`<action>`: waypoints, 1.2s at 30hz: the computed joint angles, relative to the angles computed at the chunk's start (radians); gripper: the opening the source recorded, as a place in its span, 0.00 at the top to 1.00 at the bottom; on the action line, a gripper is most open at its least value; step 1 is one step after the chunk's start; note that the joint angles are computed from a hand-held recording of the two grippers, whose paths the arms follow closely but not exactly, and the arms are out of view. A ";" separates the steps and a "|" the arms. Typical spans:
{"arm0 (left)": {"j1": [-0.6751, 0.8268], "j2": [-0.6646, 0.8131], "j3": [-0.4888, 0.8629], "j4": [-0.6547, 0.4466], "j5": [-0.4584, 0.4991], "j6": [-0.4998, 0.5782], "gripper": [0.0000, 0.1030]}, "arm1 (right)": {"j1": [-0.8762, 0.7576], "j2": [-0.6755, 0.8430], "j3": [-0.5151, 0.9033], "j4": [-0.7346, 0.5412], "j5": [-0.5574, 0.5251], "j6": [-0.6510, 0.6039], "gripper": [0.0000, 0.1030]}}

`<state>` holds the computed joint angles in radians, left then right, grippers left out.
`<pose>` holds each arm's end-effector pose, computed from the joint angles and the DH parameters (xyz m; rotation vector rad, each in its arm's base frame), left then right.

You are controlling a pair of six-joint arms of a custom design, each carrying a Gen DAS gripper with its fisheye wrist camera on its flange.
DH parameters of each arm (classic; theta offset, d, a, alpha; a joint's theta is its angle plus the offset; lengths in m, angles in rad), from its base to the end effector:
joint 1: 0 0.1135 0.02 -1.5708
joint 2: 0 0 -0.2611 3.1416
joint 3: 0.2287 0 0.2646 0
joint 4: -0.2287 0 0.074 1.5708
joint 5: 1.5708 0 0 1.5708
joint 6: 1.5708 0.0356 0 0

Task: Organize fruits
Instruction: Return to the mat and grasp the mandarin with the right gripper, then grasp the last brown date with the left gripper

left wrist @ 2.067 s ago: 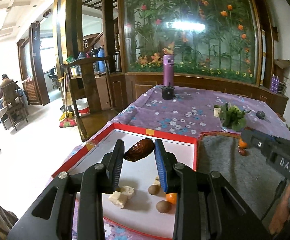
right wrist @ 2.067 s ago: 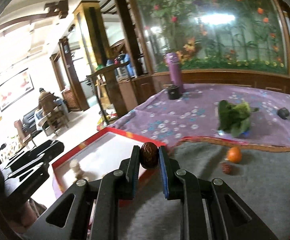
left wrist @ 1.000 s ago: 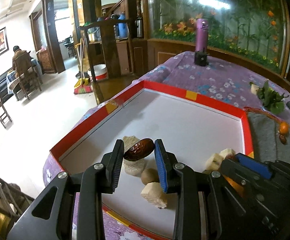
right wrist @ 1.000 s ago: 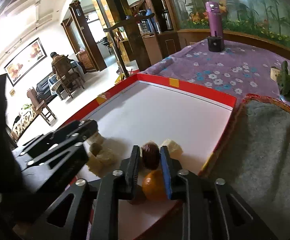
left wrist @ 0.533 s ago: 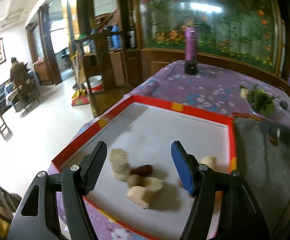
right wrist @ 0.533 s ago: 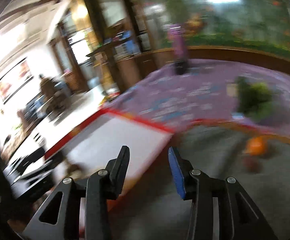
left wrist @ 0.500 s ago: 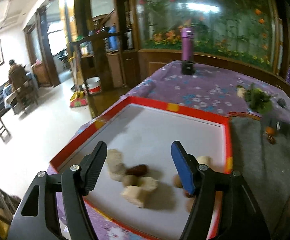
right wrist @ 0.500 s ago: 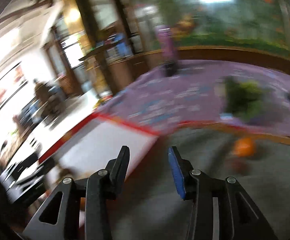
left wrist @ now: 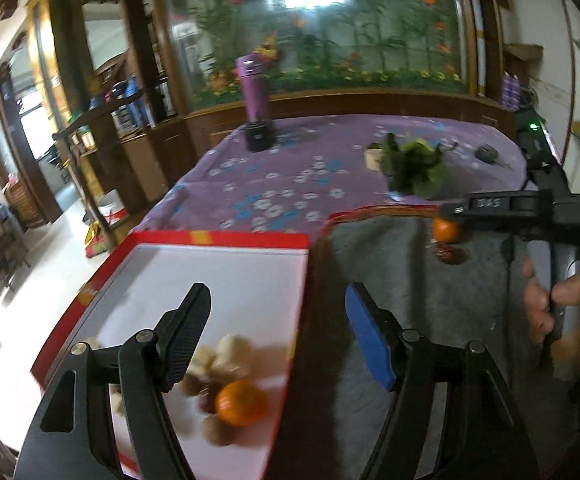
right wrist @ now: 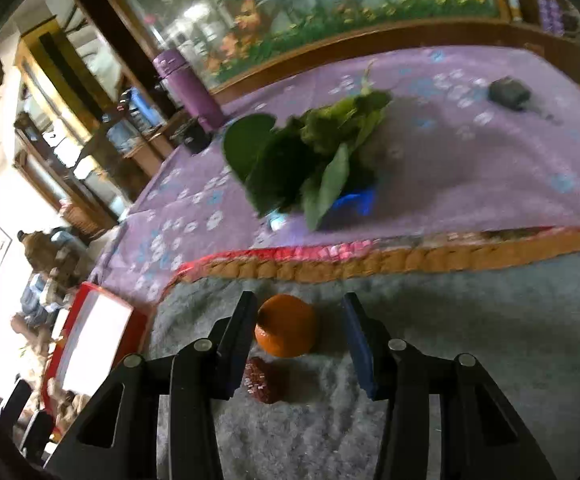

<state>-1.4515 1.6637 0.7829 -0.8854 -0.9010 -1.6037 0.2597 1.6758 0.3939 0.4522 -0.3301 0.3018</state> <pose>0.0558 -0.2309 0.1186 -0.0643 2.2379 0.2657 0.2396 0.0756 0.0638 -0.1065 2.4425 0.6531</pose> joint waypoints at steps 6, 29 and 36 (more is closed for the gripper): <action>0.081 0.075 0.082 0.113 0.026 0.176 0.32 | 0.087 0.031 0.029 -0.037 0.078 -0.067 0.61; 0.288 0.392 0.326 0.559 0.239 0.707 0.33 | -0.242 -0.025 0.021 -0.085 -0.175 0.040 0.65; 0.309 0.390 0.289 0.666 0.323 0.738 0.72 | -0.244 -0.021 0.023 -0.086 -0.176 0.034 0.65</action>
